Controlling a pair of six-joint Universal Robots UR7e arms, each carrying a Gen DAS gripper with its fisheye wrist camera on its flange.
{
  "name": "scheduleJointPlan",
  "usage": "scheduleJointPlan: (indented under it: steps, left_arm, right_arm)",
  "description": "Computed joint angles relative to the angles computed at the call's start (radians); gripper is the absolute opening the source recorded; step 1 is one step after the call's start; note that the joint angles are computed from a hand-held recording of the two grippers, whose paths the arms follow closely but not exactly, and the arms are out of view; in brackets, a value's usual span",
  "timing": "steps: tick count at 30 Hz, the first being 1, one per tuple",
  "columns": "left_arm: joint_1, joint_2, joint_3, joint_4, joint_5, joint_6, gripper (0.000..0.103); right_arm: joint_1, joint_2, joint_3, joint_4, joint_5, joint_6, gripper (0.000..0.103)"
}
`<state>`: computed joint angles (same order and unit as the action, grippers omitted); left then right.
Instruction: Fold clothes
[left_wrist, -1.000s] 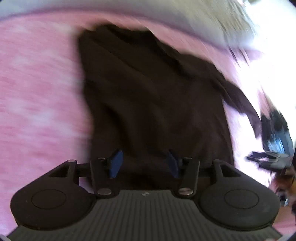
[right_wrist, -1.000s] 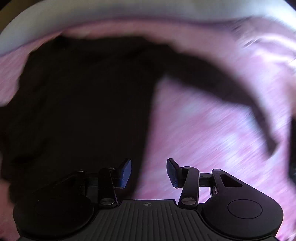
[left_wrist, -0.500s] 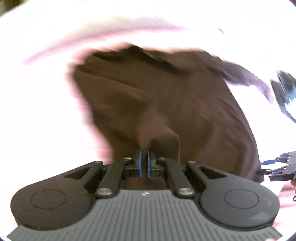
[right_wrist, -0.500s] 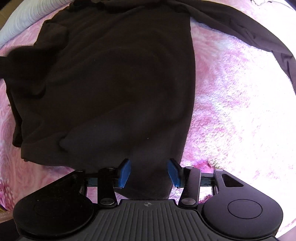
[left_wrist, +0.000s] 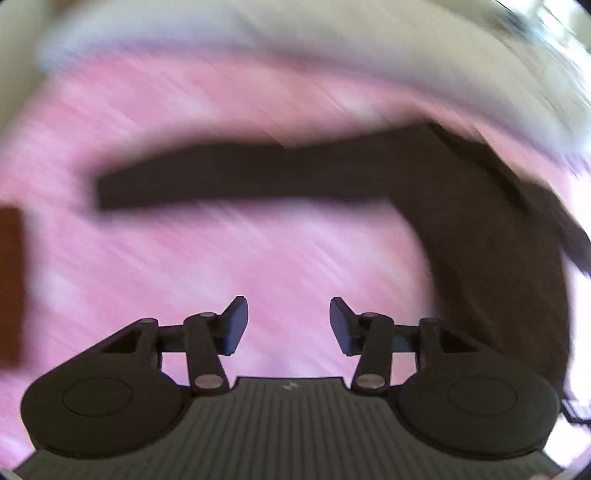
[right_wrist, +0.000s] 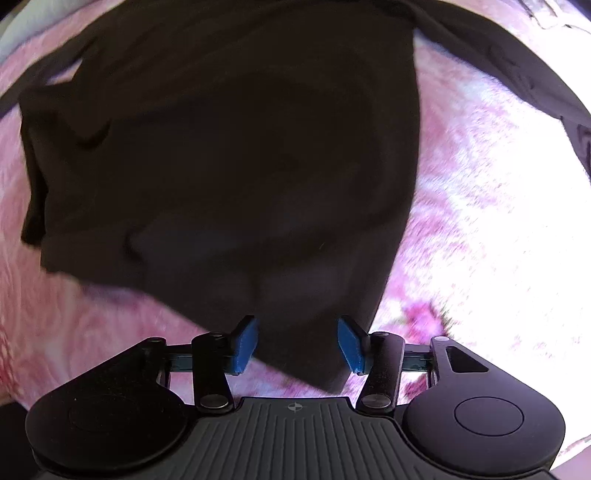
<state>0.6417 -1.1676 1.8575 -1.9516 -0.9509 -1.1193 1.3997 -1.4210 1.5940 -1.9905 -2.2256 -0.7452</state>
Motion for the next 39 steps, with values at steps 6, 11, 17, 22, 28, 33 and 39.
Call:
scheduleJointPlan:
  steps: [6,11,17,22,28,33,39]
  left_arm:
    - [-0.001,0.21,0.092,-0.48,-0.27,0.043,0.05]
    - [0.011,0.317,0.019,-0.473,-0.262,0.037,0.058]
    - [-0.015,0.305,-0.026,-0.364,-0.235,0.029,0.003]
    - [-0.042,0.256,-0.032,-0.295,-0.234,0.017,0.039]
    - [-0.001,0.338,-0.057,-0.411,-0.233,-0.07,0.062]
    - [0.023,0.436,-0.173,-0.272,-0.211,-0.134,0.048]
    - [-0.026,0.315,-0.1,-0.203,-0.206,-0.149,0.006]
  right_arm:
    - [0.013,-0.06,0.127,-0.112,-0.049,-0.22,0.066]
    - [-0.004,-0.101,0.211,-0.263,-0.069,-0.395,0.068]
    - [-0.097,-0.107,0.079,-0.115,0.148,-0.059,0.068]
    - [-0.196,-0.064,-0.103,0.056,0.351,0.199,0.068]
    - [-0.242,-0.012,-0.191,0.141,0.402,0.197,0.068]
    - [-0.238,-0.075,-0.113,0.139,0.414,0.217,0.068]
    - [-0.239,-0.04,-0.17,0.19,0.407,0.219,0.046]
